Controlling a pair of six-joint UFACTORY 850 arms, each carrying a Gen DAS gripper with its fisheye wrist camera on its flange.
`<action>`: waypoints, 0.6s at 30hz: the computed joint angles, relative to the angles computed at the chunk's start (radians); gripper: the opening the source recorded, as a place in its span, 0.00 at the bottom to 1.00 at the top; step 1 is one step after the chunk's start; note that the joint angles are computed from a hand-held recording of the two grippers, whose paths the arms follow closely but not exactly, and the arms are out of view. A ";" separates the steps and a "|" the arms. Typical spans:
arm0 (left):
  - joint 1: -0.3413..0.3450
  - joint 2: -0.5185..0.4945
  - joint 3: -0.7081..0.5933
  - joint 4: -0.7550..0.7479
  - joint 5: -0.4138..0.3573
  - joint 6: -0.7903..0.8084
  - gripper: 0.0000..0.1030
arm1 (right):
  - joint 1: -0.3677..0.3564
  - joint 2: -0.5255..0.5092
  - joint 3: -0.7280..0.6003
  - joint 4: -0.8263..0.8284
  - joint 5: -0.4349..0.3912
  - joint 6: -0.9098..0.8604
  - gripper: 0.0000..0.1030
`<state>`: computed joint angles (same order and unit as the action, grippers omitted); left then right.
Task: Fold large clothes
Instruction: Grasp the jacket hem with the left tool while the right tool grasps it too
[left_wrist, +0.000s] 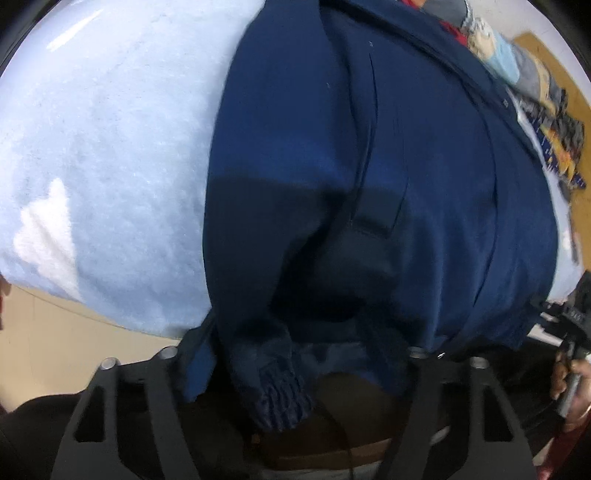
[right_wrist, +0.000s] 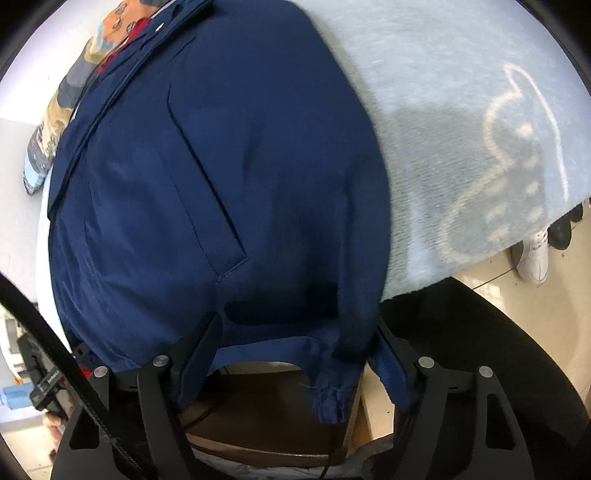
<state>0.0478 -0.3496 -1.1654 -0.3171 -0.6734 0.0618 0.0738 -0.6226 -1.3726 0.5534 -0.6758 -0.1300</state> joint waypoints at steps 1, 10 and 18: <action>-0.004 0.003 0.004 0.012 0.005 -0.012 0.61 | 0.007 -0.004 -0.001 -0.011 -0.002 0.010 0.81; -0.028 0.053 0.043 0.102 0.051 -0.104 0.12 | 0.063 0.052 0.072 0.013 0.091 -0.041 0.20; 0.013 0.217 0.143 -0.051 0.105 0.075 0.10 | 0.041 0.158 0.149 0.416 0.058 -0.425 0.17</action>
<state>0.0609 -0.1327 -1.0221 -0.3678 -0.5688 0.1373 0.1151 -0.4642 -1.2237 0.9694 -0.6181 -0.5548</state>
